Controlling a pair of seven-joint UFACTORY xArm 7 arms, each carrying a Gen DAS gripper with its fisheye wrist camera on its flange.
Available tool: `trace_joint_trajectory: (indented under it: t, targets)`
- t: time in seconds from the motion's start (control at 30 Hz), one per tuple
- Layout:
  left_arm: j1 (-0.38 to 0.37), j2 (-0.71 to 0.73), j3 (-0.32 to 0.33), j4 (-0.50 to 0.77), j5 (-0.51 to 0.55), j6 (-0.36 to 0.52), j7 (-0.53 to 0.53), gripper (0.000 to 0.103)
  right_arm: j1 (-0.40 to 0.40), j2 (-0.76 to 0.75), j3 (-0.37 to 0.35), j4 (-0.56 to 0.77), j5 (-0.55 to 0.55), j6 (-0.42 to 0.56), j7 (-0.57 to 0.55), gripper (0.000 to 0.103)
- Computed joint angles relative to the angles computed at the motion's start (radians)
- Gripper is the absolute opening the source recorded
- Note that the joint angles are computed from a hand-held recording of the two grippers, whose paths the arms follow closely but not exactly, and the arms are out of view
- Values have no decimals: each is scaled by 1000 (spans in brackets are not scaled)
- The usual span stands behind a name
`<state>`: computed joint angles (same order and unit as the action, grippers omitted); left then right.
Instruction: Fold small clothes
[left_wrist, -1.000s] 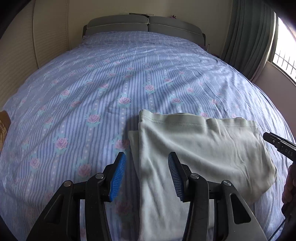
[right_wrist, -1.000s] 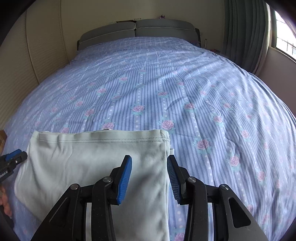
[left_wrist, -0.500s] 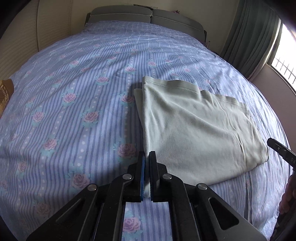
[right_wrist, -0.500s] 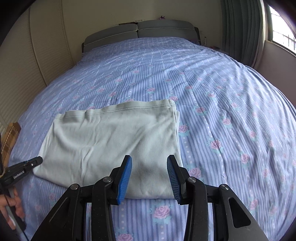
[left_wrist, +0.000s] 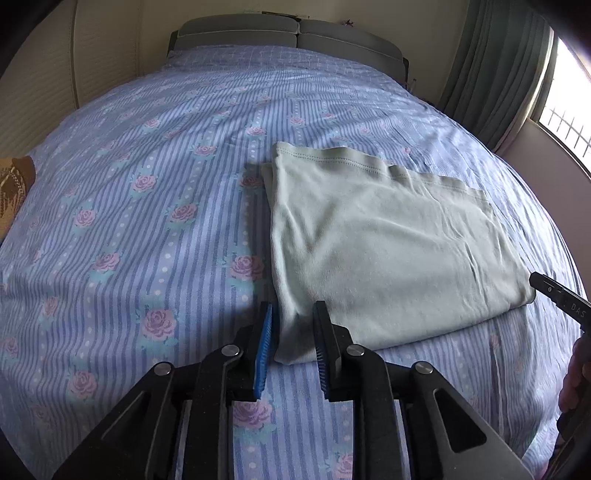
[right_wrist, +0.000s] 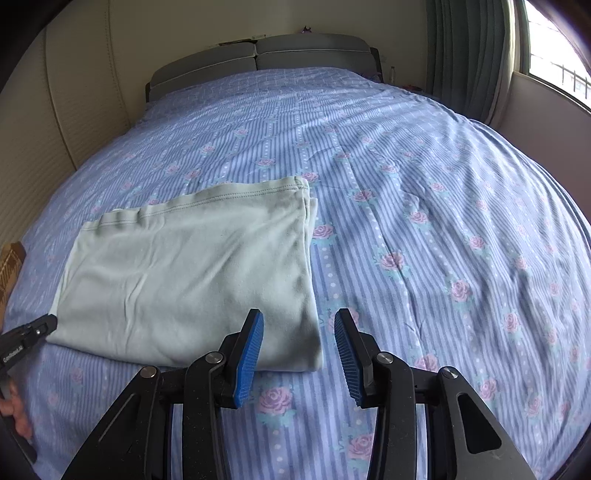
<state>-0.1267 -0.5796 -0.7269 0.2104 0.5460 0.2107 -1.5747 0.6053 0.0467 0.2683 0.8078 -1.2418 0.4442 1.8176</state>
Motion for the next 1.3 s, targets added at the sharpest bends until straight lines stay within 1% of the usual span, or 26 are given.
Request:
trace_joint_trajectory:
  t: [0.13,0.17,0.2,0.23,0.37,0.47,0.53,0.6,0.63,0.67,0.73,0.8,0.87,0.93,0.97,1.07,1.1,1.13,1.2,1.3]
  targets:
    - [44,12,-65,4,11,-5,-68,24,-10,6,-9,-17,-11,-33,23,41]
    - [51,11,-76,5,15,-2,-81,24,-16,12,-14,-19,-16,-55,30,34]
    - [54,10,-84,7,18,5,-91,24,-19,18,-18,-22,-18,-70,36,21]
    - [57,13,-89,12,24,15,-96,24,-23,27,-22,-24,-11,-83,34,7]
    - [51,30,-86,21,50,39,-118,24,-15,37,-26,-40,21,-80,22,7]
    - [12,18,-56,18,56,60,-129,24,3,34,-19,-37,33,-48,3,7]
    - [-27,0,-28,11,49,72,-132,24,4,21,-20,-43,44,-49,3,7]
    - [-71,-22,0,14,38,104,-121,24,-1,-3,-21,-55,30,-65,23,12]
    - [-93,-31,12,21,33,129,-111,26,-3,-17,-16,-59,30,-57,22,22]
    - [-112,-41,21,29,29,154,-103,28,-5,-34,-11,-65,15,-52,32,35]
    - [-140,-63,32,48,28,199,-97,41,-16,-74,0,-81,-33,-53,74,42]
    - [-151,-75,33,75,35,241,-94,46,-36,-103,8,-92,-56,-79,89,43]
    - [-139,-65,33,107,56,253,-94,48,-67,-116,5,-95,-94,-145,108,43]
    - [-106,-35,25,151,87,266,-98,55,-103,-108,-7,-80,-146,-235,129,43]
    - [-90,-23,18,173,103,277,-107,55,-118,-100,-13,-69,-151,-268,123,43]
    - [-41,24,9,227,162,275,-154,63,-162,-43,-43,-14,-186,-373,122,43]
    - [-20,44,3,244,191,265,-177,68,-171,-21,-54,3,-174,-397,101,43]
    - [-3,68,-3,264,217,267,-195,70,-180,0,-64,14,-137,-424,53,43]
    - [15,123,-5,299,272,274,-225,71,-187,38,-82,29,-26,-467,-80,43]
    - [31,212,-7,352,354,294,-262,71,-196,92,-91,55,83,-507,-219,43]
